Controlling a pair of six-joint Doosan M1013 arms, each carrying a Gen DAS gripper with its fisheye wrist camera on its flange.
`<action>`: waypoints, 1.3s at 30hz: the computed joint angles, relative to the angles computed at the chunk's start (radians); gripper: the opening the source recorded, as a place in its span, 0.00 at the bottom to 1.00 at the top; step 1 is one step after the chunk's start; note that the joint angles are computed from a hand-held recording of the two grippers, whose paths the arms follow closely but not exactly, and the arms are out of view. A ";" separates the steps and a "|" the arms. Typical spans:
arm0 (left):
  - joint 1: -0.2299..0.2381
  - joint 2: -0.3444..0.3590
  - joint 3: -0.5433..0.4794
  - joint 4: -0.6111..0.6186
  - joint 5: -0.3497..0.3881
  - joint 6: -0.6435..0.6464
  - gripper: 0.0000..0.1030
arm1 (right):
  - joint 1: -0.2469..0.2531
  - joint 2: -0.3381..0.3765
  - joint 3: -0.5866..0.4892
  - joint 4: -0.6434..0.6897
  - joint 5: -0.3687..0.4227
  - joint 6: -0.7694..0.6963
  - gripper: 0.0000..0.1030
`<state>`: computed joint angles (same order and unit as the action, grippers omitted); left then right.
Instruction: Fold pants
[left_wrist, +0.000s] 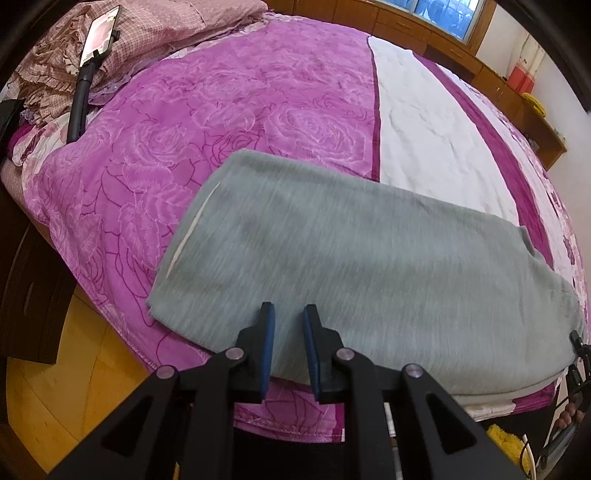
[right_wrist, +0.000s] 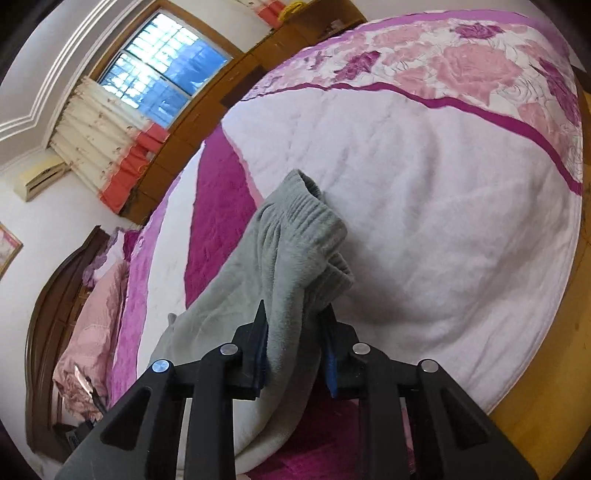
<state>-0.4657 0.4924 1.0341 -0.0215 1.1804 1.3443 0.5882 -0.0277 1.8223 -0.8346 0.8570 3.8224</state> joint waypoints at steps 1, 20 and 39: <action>0.000 0.001 -0.001 0.001 0.001 0.000 0.16 | -0.005 0.002 0.000 0.025 0.004 -0.002 0.17; -0.001 0.006 -0.011 0.001 0.015 0.019 0.16 | -0.040 -0.013 0.023 0.089 -0.053 0.037 0.19; 0.006 -0.012 -0.026 0.016 -0.003 0.057 0.20 | -0.015 0.077 -0.243 0.151 -0.033 -0.619 0.06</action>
